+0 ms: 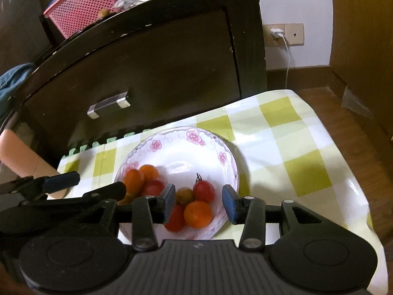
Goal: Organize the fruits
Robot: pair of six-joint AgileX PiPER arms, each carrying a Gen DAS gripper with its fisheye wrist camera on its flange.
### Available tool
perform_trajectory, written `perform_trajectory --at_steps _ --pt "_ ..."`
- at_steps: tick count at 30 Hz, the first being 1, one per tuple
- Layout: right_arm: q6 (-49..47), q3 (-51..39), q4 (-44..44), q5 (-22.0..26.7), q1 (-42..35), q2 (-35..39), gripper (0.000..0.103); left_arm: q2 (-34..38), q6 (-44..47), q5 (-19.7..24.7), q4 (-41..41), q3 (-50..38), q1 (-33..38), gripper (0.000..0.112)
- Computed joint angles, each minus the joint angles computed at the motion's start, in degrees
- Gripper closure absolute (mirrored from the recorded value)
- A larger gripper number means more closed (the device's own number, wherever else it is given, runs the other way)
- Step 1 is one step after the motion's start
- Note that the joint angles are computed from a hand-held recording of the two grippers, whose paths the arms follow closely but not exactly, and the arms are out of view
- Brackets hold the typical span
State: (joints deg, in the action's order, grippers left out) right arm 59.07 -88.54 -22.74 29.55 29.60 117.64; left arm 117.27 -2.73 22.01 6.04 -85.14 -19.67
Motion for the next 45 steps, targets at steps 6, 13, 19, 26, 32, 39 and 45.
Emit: perform_trajectory --at_steps 6,13,19,26,32,39,45 --pt "7.2 5.0 -5.0 0.1 3.1 -3.4 0.06 -4.2 -3.0 -2.3 2.8 6.1 -0.1 0.024" --pt "14.7 10.1 -10.1 1.0 6.8 -7.0 0.059 -9.7 -8.3 -5.8 7.3 14.5 -0.1 0.02" --pt "20.1 14.2 -13.9 1.5 10.1 -10.2 0.059 -14.0 -10.3 -7.3 8.8 20.4 -0.5 0.018" --pt "25.6 18.0 -17.9 2.6 13.2 -13.4 0.059 -18.9 -17.8 -9.2 15.9 26.4 -1.5 0.018" --pt "28.6 20.7 -19.0 3.4 15.6 -15.7 0.059 -22.4 -29.2 -9.3 27.1 31.3 -2.7 0.018" --pt "32.2 23.0 -19.9 4.4 18.9 -17.5 0.059 -25.9 -39.4 -8.9 37.0 35.8 -4.1 0.018" --pt "33.6 24.3 -19.0 5.4 20.9 -18.2 0.059 -27.7 -41.6 -8.9 38.3 39.2 -4.6 0.018"
